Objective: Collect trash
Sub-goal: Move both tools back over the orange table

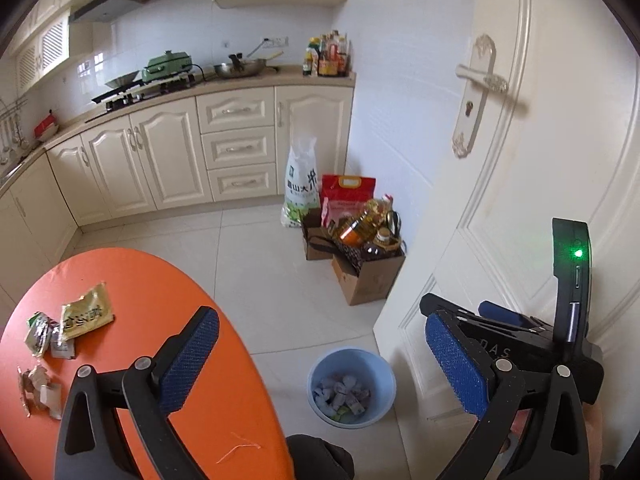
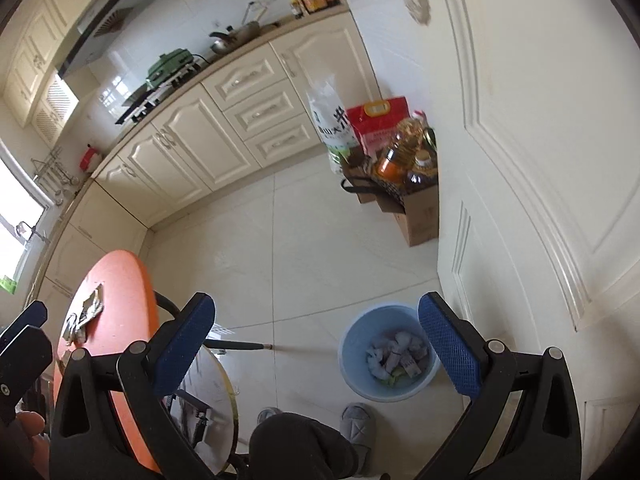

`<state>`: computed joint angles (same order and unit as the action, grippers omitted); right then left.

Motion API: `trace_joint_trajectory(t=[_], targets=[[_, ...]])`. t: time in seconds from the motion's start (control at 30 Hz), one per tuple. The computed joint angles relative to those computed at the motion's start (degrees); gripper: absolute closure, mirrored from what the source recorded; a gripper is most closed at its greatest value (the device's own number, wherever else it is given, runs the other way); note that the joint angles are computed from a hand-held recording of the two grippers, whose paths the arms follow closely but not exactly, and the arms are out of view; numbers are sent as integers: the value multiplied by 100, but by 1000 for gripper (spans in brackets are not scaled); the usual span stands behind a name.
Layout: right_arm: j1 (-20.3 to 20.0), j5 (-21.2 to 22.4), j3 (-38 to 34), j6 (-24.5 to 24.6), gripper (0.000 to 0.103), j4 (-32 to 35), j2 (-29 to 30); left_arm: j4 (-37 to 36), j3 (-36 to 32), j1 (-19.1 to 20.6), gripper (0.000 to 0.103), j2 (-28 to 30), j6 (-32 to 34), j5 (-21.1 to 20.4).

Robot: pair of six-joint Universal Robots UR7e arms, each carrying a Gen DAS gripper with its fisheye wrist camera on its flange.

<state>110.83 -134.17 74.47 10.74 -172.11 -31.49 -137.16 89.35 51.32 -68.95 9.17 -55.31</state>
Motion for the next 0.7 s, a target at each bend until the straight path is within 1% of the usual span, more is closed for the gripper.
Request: trace_joint_trajectory(t=[0.1,0.2,0.3,0.37,0.53,0.63,0.7], targets=[[275,-34,-333,-338,0,-39,153,-403,492,-94,1,-583,32,242],[558,-26,-737,-680,0,-45,366,-715,975,-228,1,-1165,-22,589],[840,-4,-1216,-1041,0,-15,657,-945,1434,-390,1,-1757,-141,1047],[1019,52,-1564,-1294,0,63,866,-968,1696,-481,1,-2164,-288,1331],[1426,225,-2476,-1884,0,308,1460,-745,2272,-769,1,-3143,-744,2141],[1617,288,-3032,-2185,0,495,1840,-328,2561,-1003,1,-3761,-1175,2596],[1728,360,-3397,-2328,0,624,2097,168,2729,-1246,1,-4225,-1589,3001]])
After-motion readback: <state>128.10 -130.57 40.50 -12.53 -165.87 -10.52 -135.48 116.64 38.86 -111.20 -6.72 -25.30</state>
